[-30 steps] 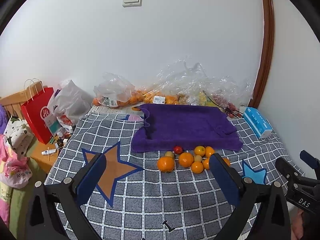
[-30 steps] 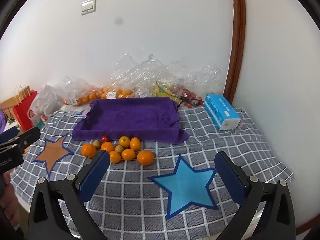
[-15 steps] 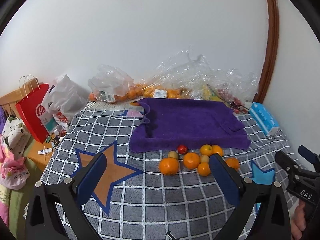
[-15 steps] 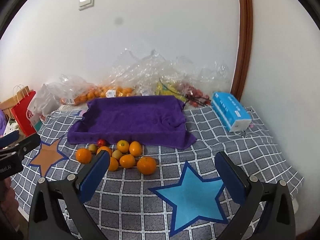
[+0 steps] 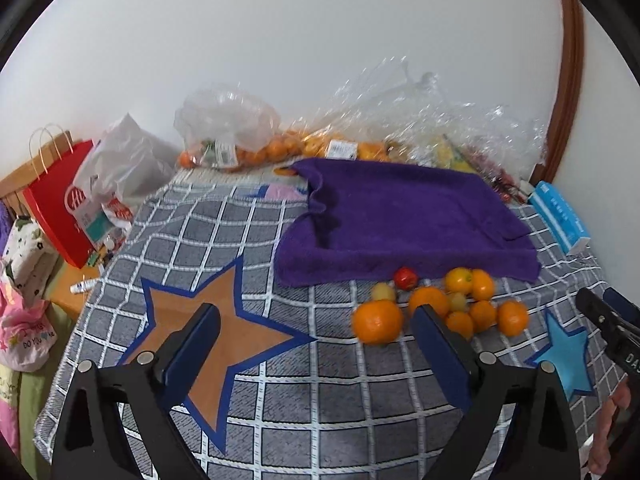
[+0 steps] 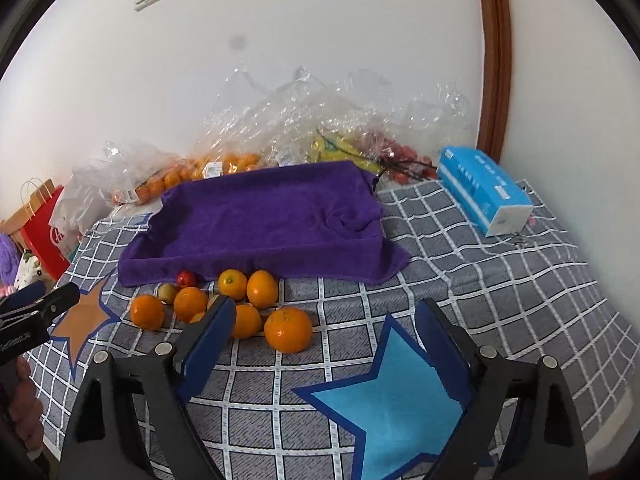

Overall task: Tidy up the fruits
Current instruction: 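Close the left tool on a large orange while the right tool grasps another large orange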

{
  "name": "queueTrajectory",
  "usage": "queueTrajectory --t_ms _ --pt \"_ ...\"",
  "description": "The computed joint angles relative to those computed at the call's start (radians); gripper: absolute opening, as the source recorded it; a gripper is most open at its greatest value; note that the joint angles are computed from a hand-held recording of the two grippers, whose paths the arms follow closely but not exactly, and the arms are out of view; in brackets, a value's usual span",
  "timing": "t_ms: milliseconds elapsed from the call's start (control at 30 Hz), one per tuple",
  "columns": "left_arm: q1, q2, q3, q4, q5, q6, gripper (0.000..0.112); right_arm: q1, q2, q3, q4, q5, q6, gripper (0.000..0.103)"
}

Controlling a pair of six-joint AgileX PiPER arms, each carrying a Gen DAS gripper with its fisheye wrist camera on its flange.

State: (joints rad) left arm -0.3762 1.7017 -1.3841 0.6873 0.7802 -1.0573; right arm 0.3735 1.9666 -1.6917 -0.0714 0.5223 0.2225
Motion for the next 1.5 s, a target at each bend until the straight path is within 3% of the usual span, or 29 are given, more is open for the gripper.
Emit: queueTrajectory --t_ms 167,433,667,833,933,967,1000,1067,1300,1500 --pt "0.056 0.017 0.047 -0.069 -0.075 0.045 0.093 -0.01 0.083 -0.068 0.153 0.04 -0.163 0.08" --pt "0.093 0.042 0.099 -0.153 -0.183 0.131 0.09 -0.003 0.221 -0.187 0.188 0.097 -0.221 0.06" --pt "0.09 0.124 0.026 -0.281 -0.21 0.275 0.085 0.005 0.29 -0.249 0.177 0.114 -0.239 0.058" --pt "0.079 0.187 -0.038 -0.314 -0.223 0.309 0.084 -0.008 0.307 -0.273 0.221 0.128 -0.267 0.043" --pt "0.081 0.219 -0.071 -0.339 -0.236 0.319 0.076 -0.001 0.294 -0.252 0.183 0.113 -0.233 0.043" --pt "0.084 0.225 -0.074 -0.353 -0.248 0.327 0.068 0.0 0.291 -0.247 0.183 0.108 -0.232 0.043" --pt "0.088 0.23 -0.067 -0.374 -0.274 0.338 0.054 -0.001 0.288 -0.24 0.19 0.103 -0.238 0.043" --pt "0.087 0.232 -0.048 -0.355 -0.308 0.307 0.043 -0.006 0.284 -0.233 0.215 0.097 -0.258 0.042" --pt "0.133 0.18 0.061 -0.539 -0.467 0.435 0.042 -0.026 0.244 -0.158 0.331 0.031 -0.356 0.042" --pt "0.129 0.153 0.105 -0.523 -0.538 0.427 0.042 -0.033 0.216 -0.108 0.354 -0.021 -0.365 0.042"
